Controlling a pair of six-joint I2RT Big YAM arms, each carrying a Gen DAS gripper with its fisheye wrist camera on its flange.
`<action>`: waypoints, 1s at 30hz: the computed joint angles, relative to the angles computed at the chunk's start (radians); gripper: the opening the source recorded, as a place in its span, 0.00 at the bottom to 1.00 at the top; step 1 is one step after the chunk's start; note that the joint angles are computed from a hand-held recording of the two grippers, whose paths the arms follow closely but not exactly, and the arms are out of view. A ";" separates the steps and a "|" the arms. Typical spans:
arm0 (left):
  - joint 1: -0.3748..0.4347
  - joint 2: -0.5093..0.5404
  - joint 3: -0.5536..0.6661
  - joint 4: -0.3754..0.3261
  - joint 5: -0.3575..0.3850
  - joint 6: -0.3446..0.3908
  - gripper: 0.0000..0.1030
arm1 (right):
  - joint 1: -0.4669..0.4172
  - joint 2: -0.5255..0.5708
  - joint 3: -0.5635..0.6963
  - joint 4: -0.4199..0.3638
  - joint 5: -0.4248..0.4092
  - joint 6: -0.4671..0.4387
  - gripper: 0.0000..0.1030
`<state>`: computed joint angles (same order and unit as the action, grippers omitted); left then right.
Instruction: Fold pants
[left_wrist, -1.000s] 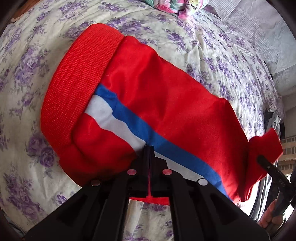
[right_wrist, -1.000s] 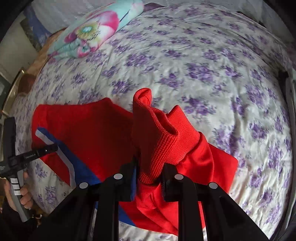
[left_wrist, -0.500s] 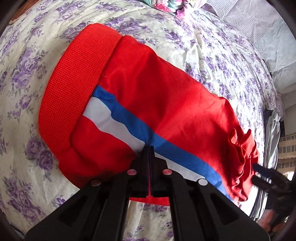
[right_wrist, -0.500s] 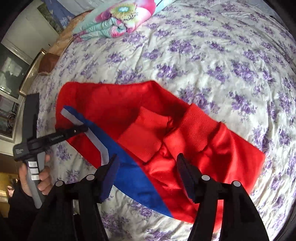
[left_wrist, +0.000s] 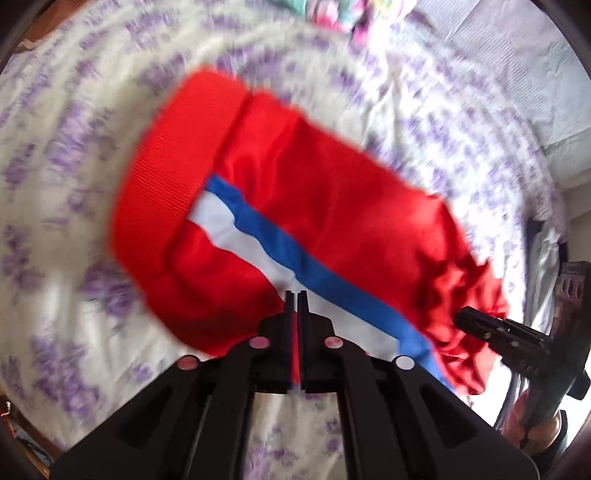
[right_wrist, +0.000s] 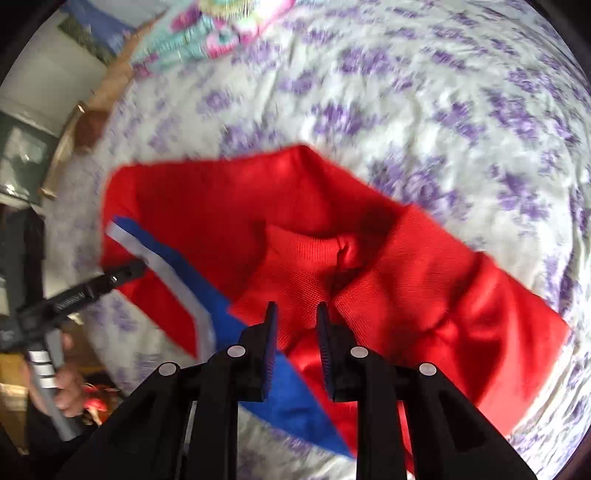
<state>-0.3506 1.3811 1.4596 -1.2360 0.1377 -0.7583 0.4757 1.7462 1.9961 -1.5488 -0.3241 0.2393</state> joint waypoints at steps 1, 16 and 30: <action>0.001 -0.030 -0.004 0.009 -0.011 -0.009 0.02 | -0.018 -0.022 0.004 -0.001 -0.007 0.001 0.27; 0.135 -0.237 -0.276 0.133 0.166 -0.271 0.56 | -0.194 -0.344 -0.328 0.028 -0.028 0.112 0.37; 0.136 0.022 -0.063 0.137 0.069 -0.142 0.33 | -0.164 -0.355 -0.322 0.012 0.006 0.118 0.37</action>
